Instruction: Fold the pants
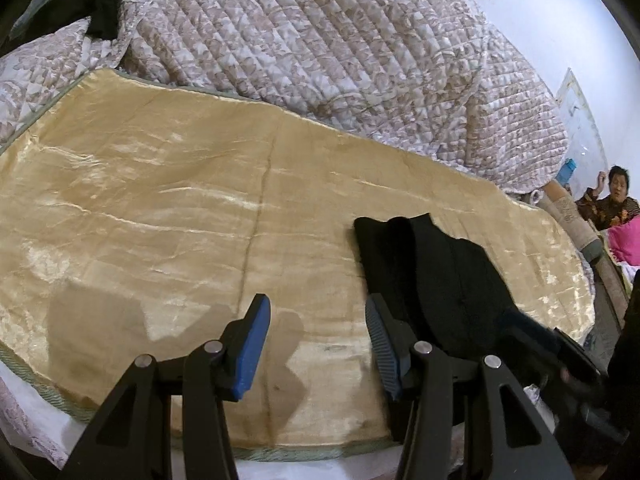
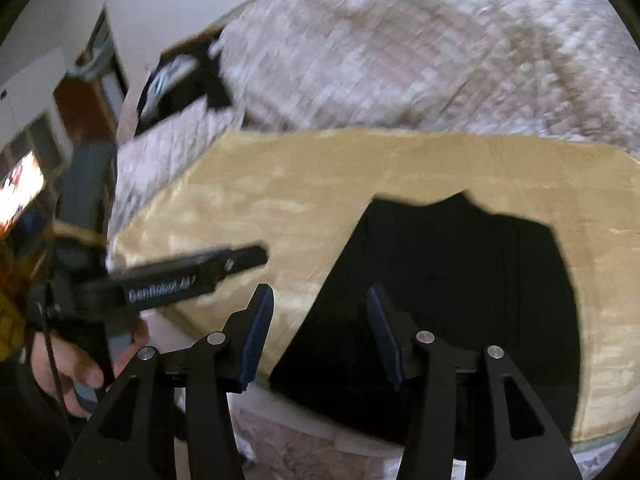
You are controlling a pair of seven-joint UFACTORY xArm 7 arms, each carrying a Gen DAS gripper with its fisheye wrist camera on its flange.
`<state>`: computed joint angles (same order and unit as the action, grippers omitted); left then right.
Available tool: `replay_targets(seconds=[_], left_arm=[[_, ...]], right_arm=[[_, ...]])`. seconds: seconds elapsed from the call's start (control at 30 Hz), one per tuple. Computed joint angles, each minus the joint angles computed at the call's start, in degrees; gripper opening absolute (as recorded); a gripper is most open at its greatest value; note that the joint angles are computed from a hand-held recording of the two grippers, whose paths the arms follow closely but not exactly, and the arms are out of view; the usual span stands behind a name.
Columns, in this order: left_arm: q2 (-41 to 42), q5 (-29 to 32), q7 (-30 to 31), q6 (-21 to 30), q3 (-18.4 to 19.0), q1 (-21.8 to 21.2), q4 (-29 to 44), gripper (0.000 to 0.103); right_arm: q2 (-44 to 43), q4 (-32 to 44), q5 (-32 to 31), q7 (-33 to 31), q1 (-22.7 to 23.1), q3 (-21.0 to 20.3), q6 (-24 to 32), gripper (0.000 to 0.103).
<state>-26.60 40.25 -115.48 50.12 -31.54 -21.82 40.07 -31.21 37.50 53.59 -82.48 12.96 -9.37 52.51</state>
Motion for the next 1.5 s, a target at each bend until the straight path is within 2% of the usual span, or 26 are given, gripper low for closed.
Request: replay_targets(seconds=[0.07, 0.1, 0.17, 0.23, 0.37, 0.53, 0.87, 0.9, 0.93, 0.97, 1.0, 1.1, 1.23, 1.33, 1.43, 1.5], left_arm=[[0.45, 1.69, -0.29, -2.64, 0.09, 0.35, 0.12, 0.052], [0.83, 2.61, -0.26, -4.76, 0.37, 0.55, 0.11, 0.052], [2.23, 4.72, -0.52, -9.88, 0.78, 1.27, 0.27, 0.053], [3.96, 7.37, -1.56, -14.20, 0.63, 2.41, 0.78, 0.057], [8.34, 13.64, -4.48, -21.40, 0.66, 4.45, 2.47, 0.058], [11.49, 16.35, -7.33, -21.65, 2.62, 3.11, 3.21, 0.059], [13.35, 27.53, -17.54, -22.11, 5.68, 0.53, 4.07, 0.060], [13.27, 28.45, -18.33, -21.96, 5.93, 0.21, 4.09, 0.059], [13.26, 28.56, -18.42, -21.35, 6.14, -0.25, 4.17, 0.052], [13.43, 27.78, -17.66, -20.38, 6.44, -0.77, 4.39, 0.045], [13.56, 26.66, -16.63, -19.46, 6.77, -1.28, 4.50, 0.026], [13.68, 26.73, -17.17, -21.07, 8.00, -1.49, 4.30, 0.021], [13.07, 23.88, -13.38, -18.28, 7.85, -2.61, 5.35, 0.015], [12.61, 20.43, -10.10, -14.73, 7.06, -3.45, 5.96, 0.014], [12.14, 17.24, -8.39, -14.14, 7.18, -3.75, 4.63, 0.015], [12.19, 17.12, -9.11, -15.51, 7.36, -3.18, 3.70, 0.015]], right_arm=[[1.12, 0.32, 1.12, 1.12, -1.22, 0.18, -4.22, 0.047], [2.24, 0.90, 1.10, 2.06, -1.61, 0.20, -5.47, 0.034], [5.15, 1.79, -0.03, 5.47, -3.22, 0.94, -9.61, 0.020], [7.34, 3.09, -1.81, 7.55, -3.97, 1.05, -10.88, 0.019], [10.18, 6.50, -3.26, 7.16, -4.88, -0.29, -7.69, 0.017], [12.13, 8.82, -0.92, 4.20, -6.19, -1.09, -4.91, 0.017], [16.30, 11.38, 2.36, 4.20, -10.31, 0.66, -2.56, 0.017], [16.51, 11.53, 2.56, 4.21, -10.56, 0.80, -2.52, 0.017], [16.71, 11.65, 2.73, 4.25, -10.79, 0.91, -2.41, 0.017], [16.92, 11.71, 2.81, 4.34, -11.00, 1.09, -2.45, 0.017], [17.02, 11.63, 2.89, 4.37, -11.15, 1.35, -2.79, 0.017], [16.86, 11.28, 3.53, 3.88, -11.31, 1.71, -3.51, 0.017], [16.80, 11.28, 3.64, 3.86, -11.51, 1.76, -3.55, 0.017], [15.60, 10.47, 4.43, 2.91, -11.52, 1.50, -3.85, 0.017], [14.85, 9.93, 4.28, 1.76, -11.36, 1.23, -3.69, 0.017], [16.07, 9.88, 1.36, 3.14, -11.40, 2.28, -4.95, 0.017]])
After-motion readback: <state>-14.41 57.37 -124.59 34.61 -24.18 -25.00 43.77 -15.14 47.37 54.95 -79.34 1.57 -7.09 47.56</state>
